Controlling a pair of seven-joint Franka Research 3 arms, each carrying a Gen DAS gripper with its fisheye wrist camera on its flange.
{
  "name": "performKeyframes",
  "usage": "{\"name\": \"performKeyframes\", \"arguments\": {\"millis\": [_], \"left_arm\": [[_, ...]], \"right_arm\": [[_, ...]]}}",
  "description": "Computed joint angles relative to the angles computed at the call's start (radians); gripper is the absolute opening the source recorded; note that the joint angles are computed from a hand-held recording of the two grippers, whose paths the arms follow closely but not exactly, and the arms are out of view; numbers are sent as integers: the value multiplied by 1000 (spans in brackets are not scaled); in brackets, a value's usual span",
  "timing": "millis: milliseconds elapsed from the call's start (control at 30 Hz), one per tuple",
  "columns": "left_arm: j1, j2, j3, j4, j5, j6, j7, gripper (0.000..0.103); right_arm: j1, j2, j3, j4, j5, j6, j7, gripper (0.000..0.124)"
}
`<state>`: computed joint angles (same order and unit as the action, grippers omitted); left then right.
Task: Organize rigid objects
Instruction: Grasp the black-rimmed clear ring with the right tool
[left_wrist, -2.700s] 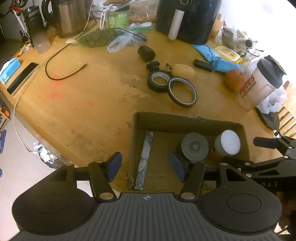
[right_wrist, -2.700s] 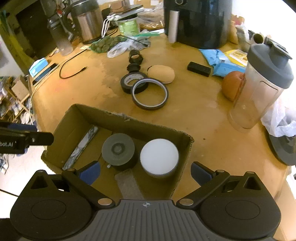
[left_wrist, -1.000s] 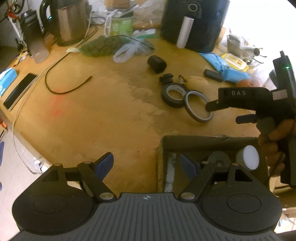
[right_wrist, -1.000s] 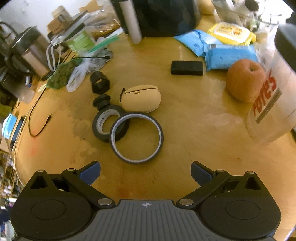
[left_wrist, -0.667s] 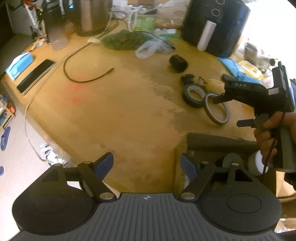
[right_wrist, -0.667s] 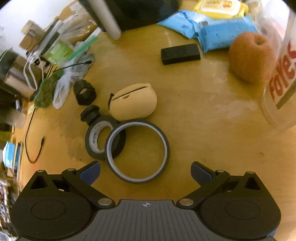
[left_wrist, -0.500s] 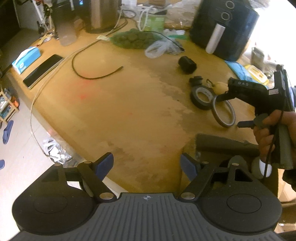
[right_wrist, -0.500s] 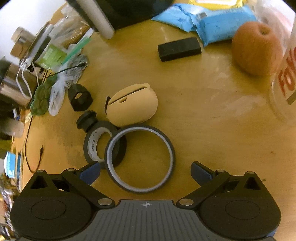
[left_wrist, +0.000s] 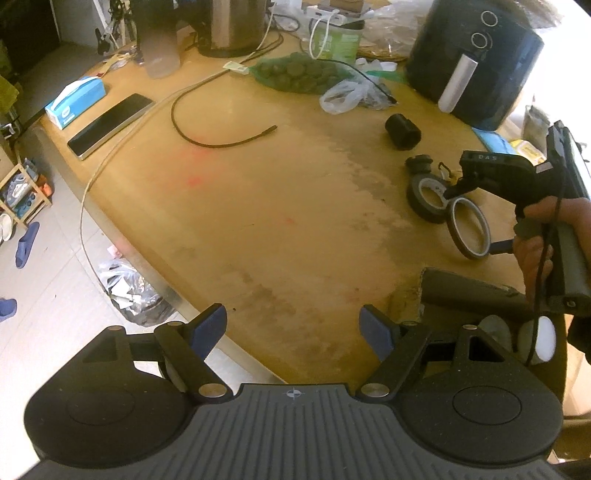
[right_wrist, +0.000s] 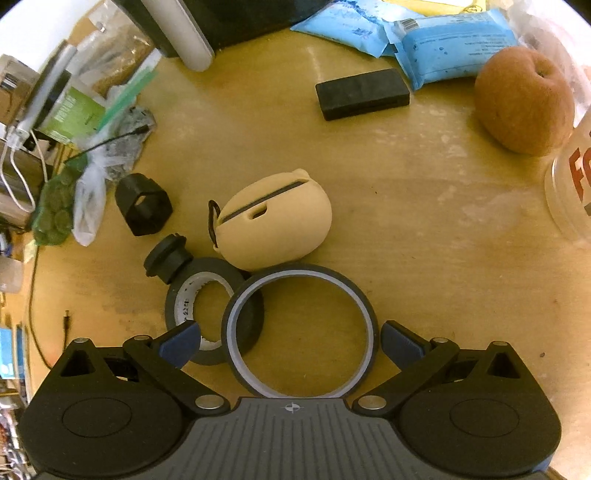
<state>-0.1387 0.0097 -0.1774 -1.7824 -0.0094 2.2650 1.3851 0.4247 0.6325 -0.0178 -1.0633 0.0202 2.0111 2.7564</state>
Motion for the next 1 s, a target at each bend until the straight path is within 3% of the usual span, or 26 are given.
{"name": "performKeyframes", "arguments": {"millis": [167, 300, 667, 1000], "left_arm": [[1, -8, 1, -9, -16, 11, 15, 79], [1, -9, 2, -11, -19, 12, 17, 79], [-2, -6, -1, -6, -41, 23, 55, 79], [-14, 22, -13, 28, -58, 30, 150, 79]], "right_arm": [[4, 52, -7, 94, -3, -74, 30, 102], [7, 98, -9, 194, -13, -165, 24, 92], [-13, -89, 10, -123, 32, 26, 21, 91], [-2, -241, 11, -313, -49, 127, 15, 91]]}}
